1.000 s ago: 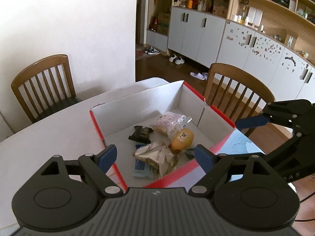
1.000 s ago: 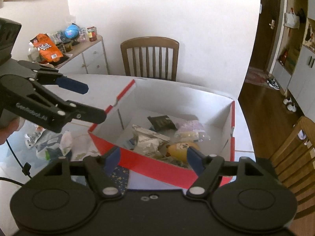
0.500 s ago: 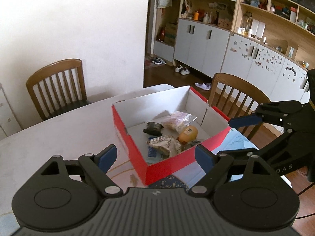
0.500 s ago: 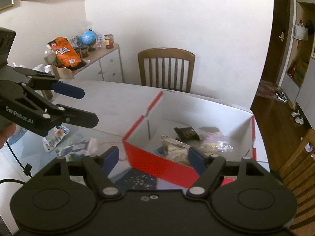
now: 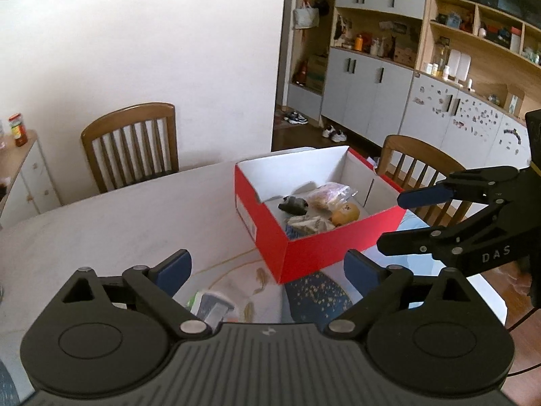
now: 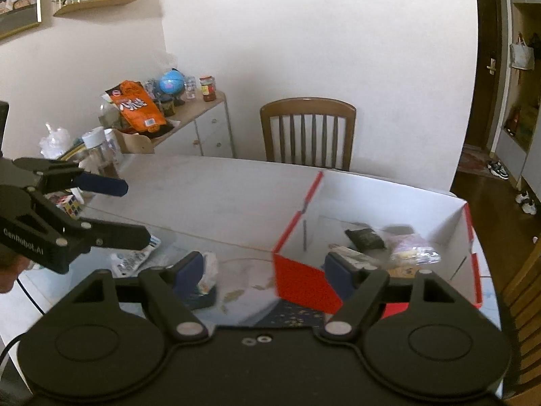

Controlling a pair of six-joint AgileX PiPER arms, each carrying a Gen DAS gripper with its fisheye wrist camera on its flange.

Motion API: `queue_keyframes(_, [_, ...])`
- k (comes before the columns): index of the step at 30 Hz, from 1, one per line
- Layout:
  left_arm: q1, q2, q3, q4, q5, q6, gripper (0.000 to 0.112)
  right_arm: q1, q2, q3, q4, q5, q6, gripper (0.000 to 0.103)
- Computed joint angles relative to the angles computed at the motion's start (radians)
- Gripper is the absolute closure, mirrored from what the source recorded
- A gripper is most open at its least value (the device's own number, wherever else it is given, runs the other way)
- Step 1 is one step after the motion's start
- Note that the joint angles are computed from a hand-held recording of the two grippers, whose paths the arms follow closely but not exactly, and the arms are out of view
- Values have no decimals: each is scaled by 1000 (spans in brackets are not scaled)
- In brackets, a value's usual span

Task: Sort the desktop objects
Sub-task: 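Withdraw both tools from the box back over the table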

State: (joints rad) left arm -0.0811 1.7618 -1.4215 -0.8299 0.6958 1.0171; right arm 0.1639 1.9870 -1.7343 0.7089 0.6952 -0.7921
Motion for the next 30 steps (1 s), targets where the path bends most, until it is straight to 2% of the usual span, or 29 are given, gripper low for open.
queue_keyframes(13, [162,-155,302,-186,-8,286,10,101,-84,170,95,-130,-81,20])
queue_keyframes(20, [227,-184,399,-245,-31,383,10,147,-111,237,112,-180,-93,18])
queue_keyframes(30, [267,-205,526,-347,-19,640,10,196,-106,281,74,-237,-64,17])
